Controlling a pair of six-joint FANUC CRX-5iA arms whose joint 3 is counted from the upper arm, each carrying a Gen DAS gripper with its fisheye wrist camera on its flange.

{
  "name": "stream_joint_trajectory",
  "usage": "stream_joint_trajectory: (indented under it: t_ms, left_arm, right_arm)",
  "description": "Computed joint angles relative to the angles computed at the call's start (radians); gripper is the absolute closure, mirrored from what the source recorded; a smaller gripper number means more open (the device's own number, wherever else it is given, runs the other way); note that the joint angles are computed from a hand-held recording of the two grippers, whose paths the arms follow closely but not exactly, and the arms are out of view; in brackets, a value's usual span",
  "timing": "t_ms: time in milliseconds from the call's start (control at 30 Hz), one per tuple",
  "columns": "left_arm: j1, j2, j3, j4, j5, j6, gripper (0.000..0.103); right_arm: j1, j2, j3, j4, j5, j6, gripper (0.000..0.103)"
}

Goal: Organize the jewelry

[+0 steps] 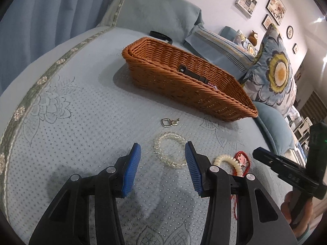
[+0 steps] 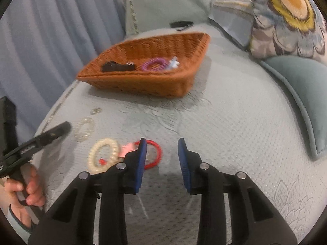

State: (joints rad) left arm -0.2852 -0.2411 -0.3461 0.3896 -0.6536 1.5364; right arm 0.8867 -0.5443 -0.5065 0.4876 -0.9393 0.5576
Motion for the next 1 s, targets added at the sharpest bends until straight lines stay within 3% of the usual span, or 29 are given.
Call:
stream_joint_trajectory:
  t_ms: [400, 767, 800, 833, 1000]
  left_arm:
    - [-0.006, 0.018, 0.021, -0.020, -0.025, 0.023, 0.060]
    - [-0.018, 0.033, 0.044, -0.052, -0.045, 0.031, 0.060]
    - [-0.018, 0.033, 0.043, -0.053, -0.046, 0.031, 0.060]
    - [-0.019, 0.035, 0.047, -0.059, -0.049, 0.035, 0.060]
    - [-0.022, 0.039, 0.053, -0.067, -0.055, 0.040, 0.060]
  right_arm:
    - [0.035, 0.065, 0.035, -0.024, -0.029, 0.037, 0.075]
    - [0.079, 0.121, 0.053, 0.038, -0.081, 0.048, 0.075]
    - [0.085, 0.121, 0.050, 0.050, -0.082, 0.042, 0.076]
    - [0.092, 0.115, 0.042, 0.064, -0.078, 0.037, 0.084]
    - [0.109, 0.089, 0.023, 0.088, -0.074, 0.016, 0.084]
